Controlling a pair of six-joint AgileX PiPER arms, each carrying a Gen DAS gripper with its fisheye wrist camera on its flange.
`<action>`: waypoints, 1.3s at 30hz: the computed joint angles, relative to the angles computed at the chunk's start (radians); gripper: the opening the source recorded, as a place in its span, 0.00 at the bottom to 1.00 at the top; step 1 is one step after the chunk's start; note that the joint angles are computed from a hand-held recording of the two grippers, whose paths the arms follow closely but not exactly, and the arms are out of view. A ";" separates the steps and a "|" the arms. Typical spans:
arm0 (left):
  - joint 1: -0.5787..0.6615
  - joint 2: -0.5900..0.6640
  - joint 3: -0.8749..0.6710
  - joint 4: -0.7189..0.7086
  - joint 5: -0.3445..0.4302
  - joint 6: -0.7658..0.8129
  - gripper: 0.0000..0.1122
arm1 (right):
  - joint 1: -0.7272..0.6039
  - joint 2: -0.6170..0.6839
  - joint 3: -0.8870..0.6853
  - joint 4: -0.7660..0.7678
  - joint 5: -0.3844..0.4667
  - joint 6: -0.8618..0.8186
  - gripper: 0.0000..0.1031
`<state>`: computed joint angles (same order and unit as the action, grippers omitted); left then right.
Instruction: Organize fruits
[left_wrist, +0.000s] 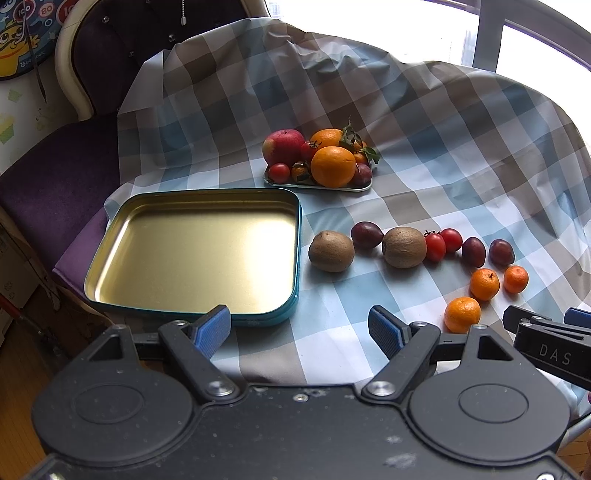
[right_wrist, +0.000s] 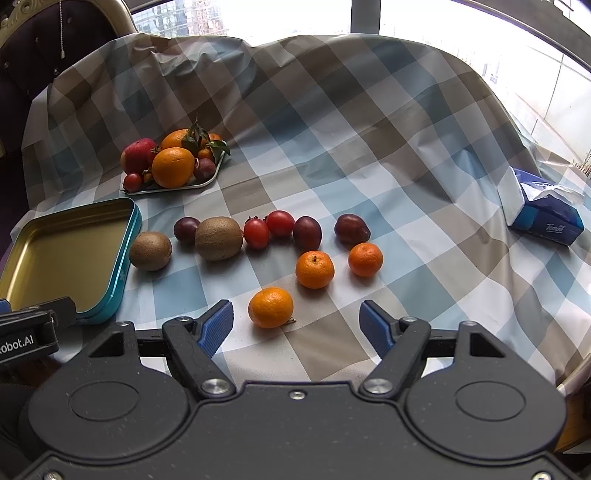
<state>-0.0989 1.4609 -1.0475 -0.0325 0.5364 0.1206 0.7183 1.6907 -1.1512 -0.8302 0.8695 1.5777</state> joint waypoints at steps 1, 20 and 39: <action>0.000 -0.001 0.003 0.001 -0.003 0.000 0.76 | 0.000 0.000 0.000 0.000 0.000 0.000 0.74; -0.007 0.011 0.001 -0.008 0.007 0.011 0.76 | -0.005 0.004 0.012 -0.007 -0.018 0.010 0.73; 0.055 0.156 -0.121 -0.173 0.105 0.115 0.75 | -0.081 0.030 0.049 -0.023 -0.075 -0.034 0.70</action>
<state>-0.0437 1.6165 -1.1687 -0.2057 0.6417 0.2359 0.6374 1.7204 -1.1017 -0.8530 0.7943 1.5434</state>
